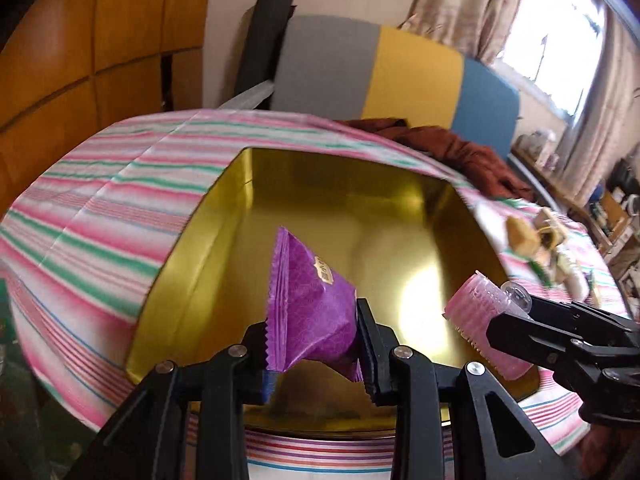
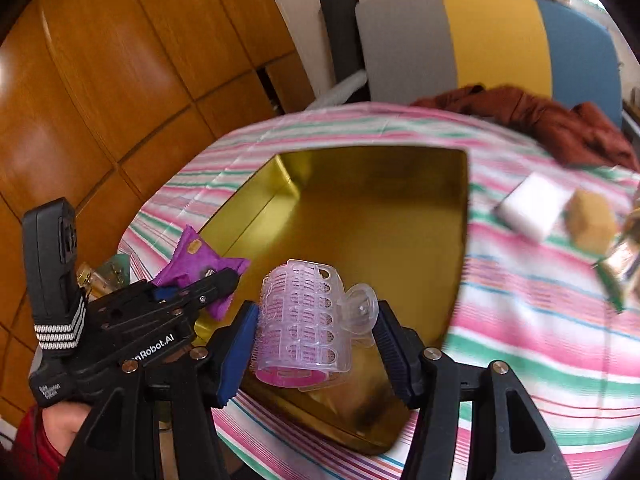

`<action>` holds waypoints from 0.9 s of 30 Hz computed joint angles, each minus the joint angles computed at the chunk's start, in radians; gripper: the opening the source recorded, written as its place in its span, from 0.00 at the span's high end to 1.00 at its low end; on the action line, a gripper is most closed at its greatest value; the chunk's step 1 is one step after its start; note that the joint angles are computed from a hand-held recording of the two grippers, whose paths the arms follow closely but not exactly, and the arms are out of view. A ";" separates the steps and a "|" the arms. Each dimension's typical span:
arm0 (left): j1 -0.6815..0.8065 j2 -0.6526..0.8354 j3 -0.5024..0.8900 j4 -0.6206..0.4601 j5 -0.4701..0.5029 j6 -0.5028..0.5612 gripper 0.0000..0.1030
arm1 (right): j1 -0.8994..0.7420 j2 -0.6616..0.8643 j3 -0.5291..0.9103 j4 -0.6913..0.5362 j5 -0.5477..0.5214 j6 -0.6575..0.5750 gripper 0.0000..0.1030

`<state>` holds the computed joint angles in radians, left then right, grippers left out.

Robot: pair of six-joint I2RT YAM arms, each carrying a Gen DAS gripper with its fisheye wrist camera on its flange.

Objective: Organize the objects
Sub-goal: 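Carry the roller and purple packet to the gold tray and release both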

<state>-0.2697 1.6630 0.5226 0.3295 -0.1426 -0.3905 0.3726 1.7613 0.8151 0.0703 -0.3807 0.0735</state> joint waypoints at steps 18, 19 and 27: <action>0.155 -0.163 -0.128 0.047 -0.016 -0.121 0.18 | 0.059 0.068 0.022 0.059 -0.068 0.120 0.41; 0.163 -0.179 -0.134 0.051 -0.016 -0.133 0.17 | 0.060 0.054 0.012 0.063 -0.064 0.113 0.41; 0.101 -0.301 -0.170 0.014 -0.124 -0.181 0.04 | 0.063 -0.037 -0.038 0.072 -0.044 0.072 0.41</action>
